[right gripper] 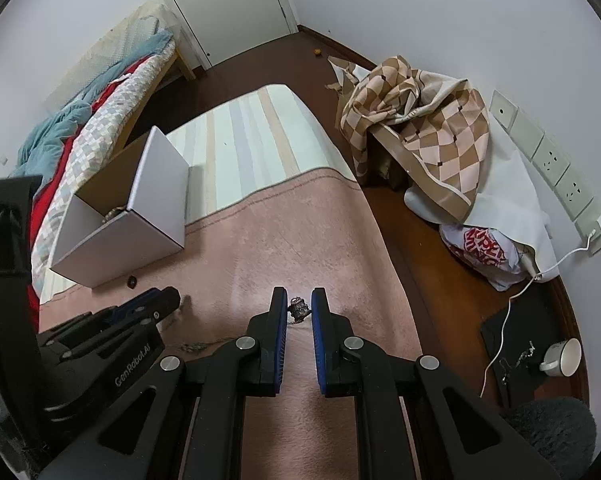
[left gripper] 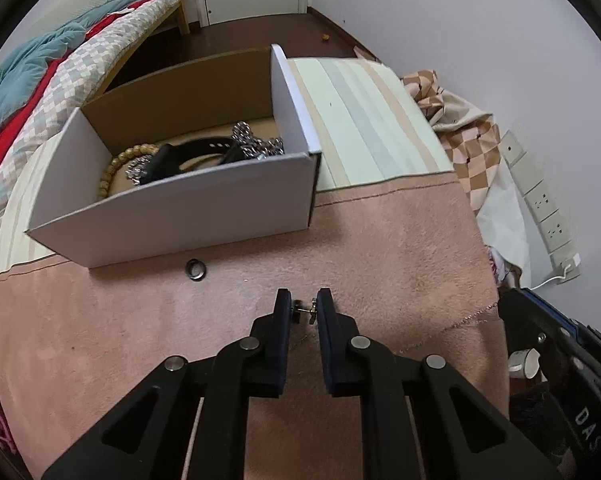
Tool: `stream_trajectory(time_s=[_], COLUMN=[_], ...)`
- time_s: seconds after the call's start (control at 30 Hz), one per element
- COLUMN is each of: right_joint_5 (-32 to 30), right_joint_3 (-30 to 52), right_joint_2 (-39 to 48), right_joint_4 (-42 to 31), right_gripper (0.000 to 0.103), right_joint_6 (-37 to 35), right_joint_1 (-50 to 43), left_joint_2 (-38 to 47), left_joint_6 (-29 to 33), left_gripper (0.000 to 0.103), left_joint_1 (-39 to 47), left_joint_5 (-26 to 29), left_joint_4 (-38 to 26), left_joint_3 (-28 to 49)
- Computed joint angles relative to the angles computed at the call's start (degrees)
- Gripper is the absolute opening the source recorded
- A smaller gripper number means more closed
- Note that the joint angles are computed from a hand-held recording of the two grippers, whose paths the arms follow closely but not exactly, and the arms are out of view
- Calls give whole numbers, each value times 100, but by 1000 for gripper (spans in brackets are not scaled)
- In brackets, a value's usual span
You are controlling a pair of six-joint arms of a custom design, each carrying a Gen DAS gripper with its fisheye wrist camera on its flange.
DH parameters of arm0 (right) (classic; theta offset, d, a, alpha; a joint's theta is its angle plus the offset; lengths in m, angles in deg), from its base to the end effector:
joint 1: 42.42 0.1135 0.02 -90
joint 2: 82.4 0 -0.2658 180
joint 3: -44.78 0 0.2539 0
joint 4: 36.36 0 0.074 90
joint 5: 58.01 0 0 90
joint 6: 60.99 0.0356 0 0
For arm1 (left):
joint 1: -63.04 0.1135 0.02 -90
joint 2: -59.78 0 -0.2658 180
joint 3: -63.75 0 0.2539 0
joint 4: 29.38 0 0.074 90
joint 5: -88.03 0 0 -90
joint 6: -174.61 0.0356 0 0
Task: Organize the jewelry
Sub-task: 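Carry both items over the box and open both tools to release them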
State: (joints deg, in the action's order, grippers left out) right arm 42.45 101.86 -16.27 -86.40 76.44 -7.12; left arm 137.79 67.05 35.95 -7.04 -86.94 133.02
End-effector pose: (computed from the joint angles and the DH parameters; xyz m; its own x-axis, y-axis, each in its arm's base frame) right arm 0.1826 0.1214 0.2231 -0.8361 0.2954 -0.4622 0.1828 0.9445 0.2729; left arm 0.2327 -0.1155 0.2347 -0.9045 0.1251 -0.4076 0.1564 0.9867 -0.0441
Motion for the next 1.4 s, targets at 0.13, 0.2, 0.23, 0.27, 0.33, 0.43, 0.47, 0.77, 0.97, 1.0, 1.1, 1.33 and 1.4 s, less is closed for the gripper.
stream_trajectory(time_s=[0.13, 0.2, 0.23, 0.27, 0.33, 0.43, 0.47, 0.77, 0.97, 1.0, 1.1, 1.33, 1.4], right_joint_5=[-44, -81, -85, -88, -89, -97, -104, -48, -74, -67, -128, -482, -555], right_joint_3=[233, 398, 519, 635, 899, 1321, 1439, 3255, 4921, 5238, 6150, 7730, 7921], right_joint_2=[-139, -193, -209, -222, -231, -197, -184, 452, 1290, 1470, 2075, 3592, 3963], right_joint_4=[-193, -301, -363, -419, -529, -675, -713, -1220, -1668, -1748, -1975, -2434, -2479], right_gripper=[13, 13, 13, 13, 13, 13, 13, 13, 13, 13, 13, 13, 13], right_joint_6=[22, 2, -18, -43, -107, -167, -175, -727, -1274, -1381, -1640, -1940, -1992], right_joint_1=[84, 140, 184, 218, 282, 370, 398, 641, 596, 590, 535, 360, 296], left_joint_2=[-513, -767, -880, -990, -1131, -1252, -1256, -920, -285, -166, 248, 1237, 1474], left_joint_6=[108, 209, 278, 374, 582, 912, 1025, 1567, 1769, 1773, 1818, 1853, 1805], left_gripper=[10, 10, 10, 10, 10, 10, 10, 10, 10, 10, 10, 10, 10], left_joint_1=[396, 669, 836, 1034, 1377, 1938, 2111, 2908, 3236, 3266, 3371, 3491, 3468], left_joint_5=[288, 440, 556, 679, 913, 1271, 1341, 1840, 2189, 2226, 2255, 2193, 2159], left_joint_4=[-370, -612, -747, -903, -1170, -1565, -1684, -2397, -2722, -2755, -2820, -2851, -2805], left_joint_3=[93, 193, 264, 346, 535, 848, 977, 2305, 3364, 3528, 4018, 4639, 4652])
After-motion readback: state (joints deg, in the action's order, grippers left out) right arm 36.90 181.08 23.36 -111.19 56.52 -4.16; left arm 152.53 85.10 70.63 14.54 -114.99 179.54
